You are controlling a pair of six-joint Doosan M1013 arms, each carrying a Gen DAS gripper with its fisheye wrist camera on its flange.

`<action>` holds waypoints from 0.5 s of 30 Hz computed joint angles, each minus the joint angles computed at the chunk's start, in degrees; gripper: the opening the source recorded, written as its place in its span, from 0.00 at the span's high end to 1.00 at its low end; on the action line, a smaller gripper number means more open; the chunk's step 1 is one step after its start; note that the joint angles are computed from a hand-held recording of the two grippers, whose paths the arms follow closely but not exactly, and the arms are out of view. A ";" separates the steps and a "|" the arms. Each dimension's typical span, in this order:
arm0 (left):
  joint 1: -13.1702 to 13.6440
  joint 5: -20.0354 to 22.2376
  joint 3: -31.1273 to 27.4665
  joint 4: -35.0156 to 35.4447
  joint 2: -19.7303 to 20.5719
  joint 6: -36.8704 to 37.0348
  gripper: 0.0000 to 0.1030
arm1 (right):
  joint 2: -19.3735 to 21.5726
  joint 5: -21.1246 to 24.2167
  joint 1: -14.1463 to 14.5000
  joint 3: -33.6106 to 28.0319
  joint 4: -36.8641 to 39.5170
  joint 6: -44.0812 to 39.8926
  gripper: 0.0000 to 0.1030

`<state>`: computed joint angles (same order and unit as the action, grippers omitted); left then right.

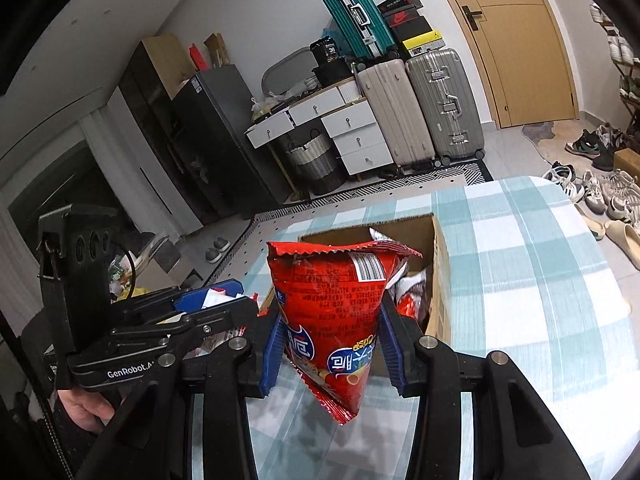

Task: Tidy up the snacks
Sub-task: 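Lift and carry the white pack and red chip bag over the SF box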

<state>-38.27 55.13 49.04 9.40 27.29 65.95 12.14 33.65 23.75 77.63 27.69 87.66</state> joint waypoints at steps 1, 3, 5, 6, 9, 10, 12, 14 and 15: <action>0.34 0.63 -1.22 -0.62 0.71 0.46 0.64 | 0.36 0.23 -0.10 -0.58 -0.01 -0.07 0.59; 1.04 1.93 -3.57 -1.87 2.09 1.19 0.64 | 1.21 0.79 -0.21 -1.95 -0.74 0.33 0.59; 1.64 3.39 -6.19 -2.97 3.65 2.01 0.64 | 2.10 1.24 -0.43 -3.18 -1.05 0.29 0.59; 1.89 4.04 -7.46 -3.09 4.40 2.27 0.64 | 2.59 1.54 -0.54 -3.85 -1.20 0.38 0.59; 2.59 6.21 -11.87 -3.65 7.04 3.24 0.64 | 4.08 2.77 -0.92 -5.71 -1.20 0.33 0.59; 2.79 6.95 -13.24 -3.89 7.83 3.66 0.64 | 4.47 3.06 -0.97 -6.20 -1.34 0.29 0.59; 3.10 8.40 -16.28 -3.81 9.59 4.35 0.64 | 5.21 3.55 -1.01 -7.10 -1.78 -0.03 0.59; 3.38 9.91 -19.44 -3.96 11.45 5.05 0.64 | 5.88 3.92 -1.02 -7.82 -2.36 -0.07 0.59; 3.49 10.58 -21.00 -3.97 12.38 5.36 0.64 | 6.23 4.15 -1.05 -8.21 -2.45 -0.16 0.59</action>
